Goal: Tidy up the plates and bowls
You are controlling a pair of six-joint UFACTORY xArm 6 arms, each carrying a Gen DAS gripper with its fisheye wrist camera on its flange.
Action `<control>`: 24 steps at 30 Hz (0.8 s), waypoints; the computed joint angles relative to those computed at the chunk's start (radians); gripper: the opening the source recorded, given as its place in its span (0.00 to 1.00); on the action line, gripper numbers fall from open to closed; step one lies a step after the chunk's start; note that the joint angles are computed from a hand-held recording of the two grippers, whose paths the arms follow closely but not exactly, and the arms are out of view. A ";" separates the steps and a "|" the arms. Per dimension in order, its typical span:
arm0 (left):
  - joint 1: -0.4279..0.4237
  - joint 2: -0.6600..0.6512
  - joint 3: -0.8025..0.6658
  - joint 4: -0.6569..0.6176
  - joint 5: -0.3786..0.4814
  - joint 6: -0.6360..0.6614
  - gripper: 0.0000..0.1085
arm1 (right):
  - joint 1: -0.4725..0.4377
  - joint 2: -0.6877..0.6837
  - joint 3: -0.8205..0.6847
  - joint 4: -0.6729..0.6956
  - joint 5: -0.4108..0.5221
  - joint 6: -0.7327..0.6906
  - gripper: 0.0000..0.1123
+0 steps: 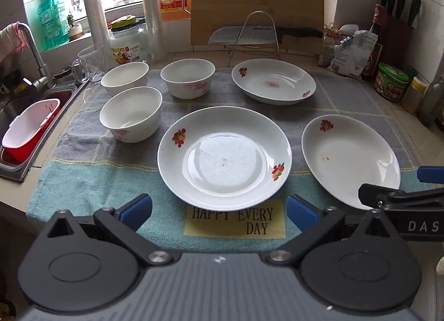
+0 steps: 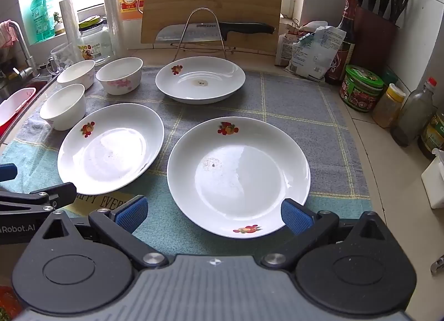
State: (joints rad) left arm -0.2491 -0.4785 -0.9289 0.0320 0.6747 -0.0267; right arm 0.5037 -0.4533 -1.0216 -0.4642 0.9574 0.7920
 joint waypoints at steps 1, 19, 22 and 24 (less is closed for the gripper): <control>0.001 -0.003 0.001 -0.002 0.004 0.002 0.94 | -0.001 -0.003 0.003 0.000 -0.003 0.002 0.92; -0.007 -0.005 -0.031 0.015 0.055 -0.020 0.94 | 0.009 -0.020 0.007 -0.009 0.004 0.002 0.92; -0.008 -0.007 -0.033 0.019 0.057 -0.023 0.94 | 0.009 -0.020 0.005 -0.010 0.006 -0.002 0.92; -0.009 -0.006 -0.033 0.021 0.056 -0.026 0.94 | 0.010 -0.021 0.005 -0.011 0.006 -0.001 0.92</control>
